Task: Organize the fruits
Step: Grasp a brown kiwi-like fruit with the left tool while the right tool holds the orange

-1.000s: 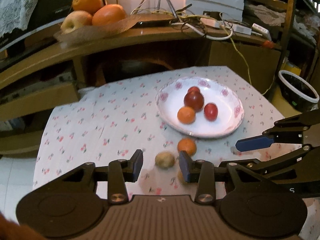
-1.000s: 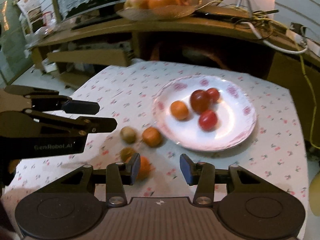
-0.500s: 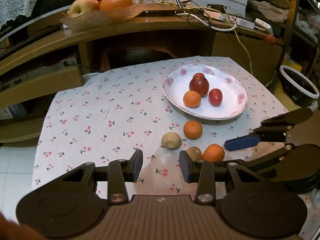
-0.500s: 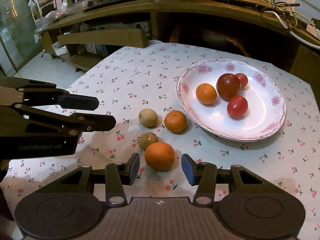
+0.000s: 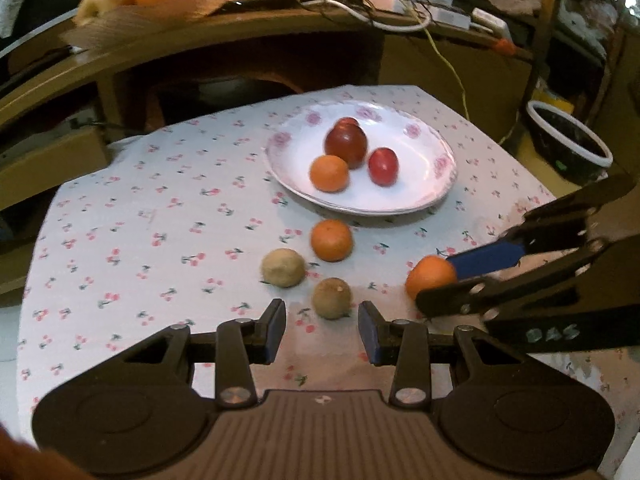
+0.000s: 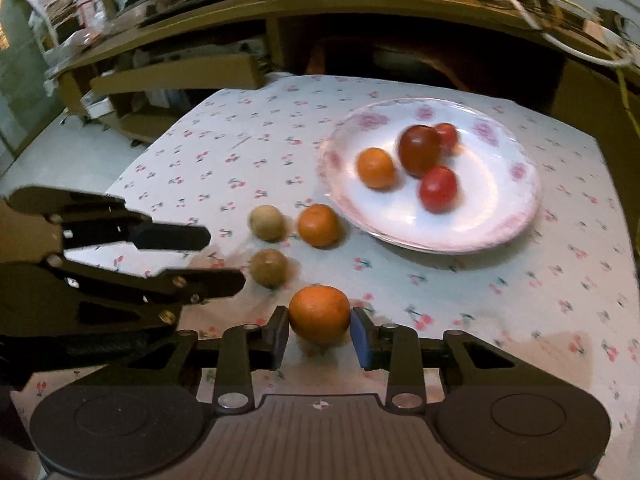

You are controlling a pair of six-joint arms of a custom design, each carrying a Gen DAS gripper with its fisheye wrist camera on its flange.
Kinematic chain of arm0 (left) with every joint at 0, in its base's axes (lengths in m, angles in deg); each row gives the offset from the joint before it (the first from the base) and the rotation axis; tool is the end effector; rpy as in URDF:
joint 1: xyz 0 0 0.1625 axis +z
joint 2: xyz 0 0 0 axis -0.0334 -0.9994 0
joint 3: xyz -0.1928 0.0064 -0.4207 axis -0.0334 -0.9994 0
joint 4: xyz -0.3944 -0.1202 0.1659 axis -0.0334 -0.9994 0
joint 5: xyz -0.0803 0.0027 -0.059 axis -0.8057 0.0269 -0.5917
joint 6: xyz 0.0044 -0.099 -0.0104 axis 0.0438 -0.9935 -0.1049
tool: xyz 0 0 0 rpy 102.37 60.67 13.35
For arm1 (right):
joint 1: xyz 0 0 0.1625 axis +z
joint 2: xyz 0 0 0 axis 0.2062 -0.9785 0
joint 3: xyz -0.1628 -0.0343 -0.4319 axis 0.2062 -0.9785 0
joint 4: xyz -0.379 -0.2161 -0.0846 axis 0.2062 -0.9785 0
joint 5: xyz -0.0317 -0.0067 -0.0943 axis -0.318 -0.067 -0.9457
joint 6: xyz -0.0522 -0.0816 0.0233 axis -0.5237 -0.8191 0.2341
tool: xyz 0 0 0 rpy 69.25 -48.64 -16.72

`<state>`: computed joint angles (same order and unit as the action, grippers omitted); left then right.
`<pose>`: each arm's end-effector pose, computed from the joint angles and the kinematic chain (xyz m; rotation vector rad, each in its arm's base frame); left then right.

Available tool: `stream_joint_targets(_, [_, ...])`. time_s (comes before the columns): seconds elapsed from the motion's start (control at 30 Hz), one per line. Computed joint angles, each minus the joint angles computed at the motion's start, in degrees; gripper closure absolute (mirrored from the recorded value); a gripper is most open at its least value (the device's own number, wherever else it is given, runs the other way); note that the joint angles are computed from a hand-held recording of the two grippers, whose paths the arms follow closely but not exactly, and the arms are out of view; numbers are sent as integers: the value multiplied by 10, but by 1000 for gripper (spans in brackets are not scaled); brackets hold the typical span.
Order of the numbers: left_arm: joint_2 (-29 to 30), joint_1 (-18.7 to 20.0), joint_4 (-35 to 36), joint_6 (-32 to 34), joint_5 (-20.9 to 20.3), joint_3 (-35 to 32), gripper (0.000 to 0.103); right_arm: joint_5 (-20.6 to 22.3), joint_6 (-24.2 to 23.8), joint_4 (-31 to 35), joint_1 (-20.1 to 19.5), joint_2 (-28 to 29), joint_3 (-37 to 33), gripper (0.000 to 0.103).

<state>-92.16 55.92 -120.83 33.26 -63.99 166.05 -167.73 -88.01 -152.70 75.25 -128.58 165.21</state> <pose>-0.3344 -0.7411 -0.0321 1.4056 2.4465 -0.3043 0.0488 -0.6505 0.2568 0.1595 -2.3344 0.7837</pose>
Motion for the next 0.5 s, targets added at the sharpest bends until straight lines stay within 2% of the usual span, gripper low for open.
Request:
stream_joint_targets(0.33, [34, -3, -22, 5, 23, -17, 59, -16, 17, -7, -10, -20, 20, 68])
stream_joint_targets(0.5, [33, -4, -27, 11, 22, -14, 69, -15, 14, -7, -10, -21, 21, 68])
